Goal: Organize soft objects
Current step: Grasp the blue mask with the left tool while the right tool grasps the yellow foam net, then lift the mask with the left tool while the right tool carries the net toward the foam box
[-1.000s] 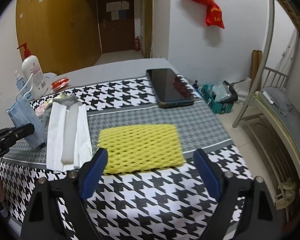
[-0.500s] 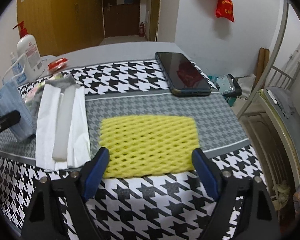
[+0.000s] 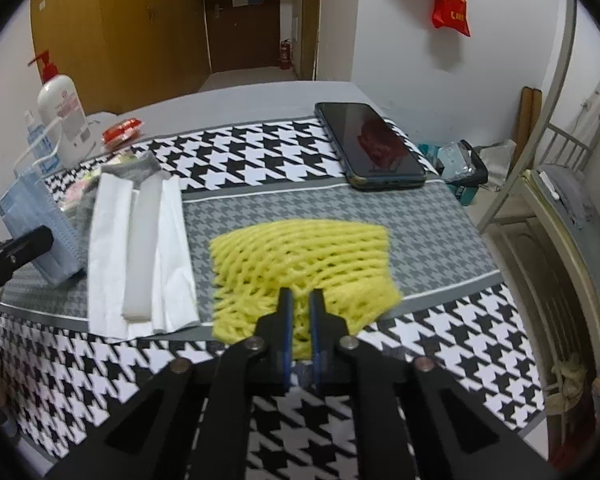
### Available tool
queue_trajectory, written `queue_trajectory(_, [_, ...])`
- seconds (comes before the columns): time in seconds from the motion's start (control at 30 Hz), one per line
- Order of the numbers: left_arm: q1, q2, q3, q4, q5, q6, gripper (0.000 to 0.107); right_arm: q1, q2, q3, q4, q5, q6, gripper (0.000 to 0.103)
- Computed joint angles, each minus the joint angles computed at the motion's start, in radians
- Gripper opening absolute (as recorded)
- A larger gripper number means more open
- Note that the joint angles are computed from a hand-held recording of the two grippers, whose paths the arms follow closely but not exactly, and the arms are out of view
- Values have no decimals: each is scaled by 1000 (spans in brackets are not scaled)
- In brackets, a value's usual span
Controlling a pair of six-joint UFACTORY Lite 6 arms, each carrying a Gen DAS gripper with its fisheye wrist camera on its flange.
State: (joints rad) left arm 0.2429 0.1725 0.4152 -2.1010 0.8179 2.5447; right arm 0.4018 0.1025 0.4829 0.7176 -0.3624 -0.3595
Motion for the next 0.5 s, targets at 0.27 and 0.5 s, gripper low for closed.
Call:
queue_trajectory(0.27, [72, -68, -29, 107, 26, -61, 9, 72, -246, -120, 212, -18, -122, 9])
queue_trajectory(0.5, [141, -170, -79, 218, 85, -110, 4, 187, -404, -182, 492, -83, -334, 9])
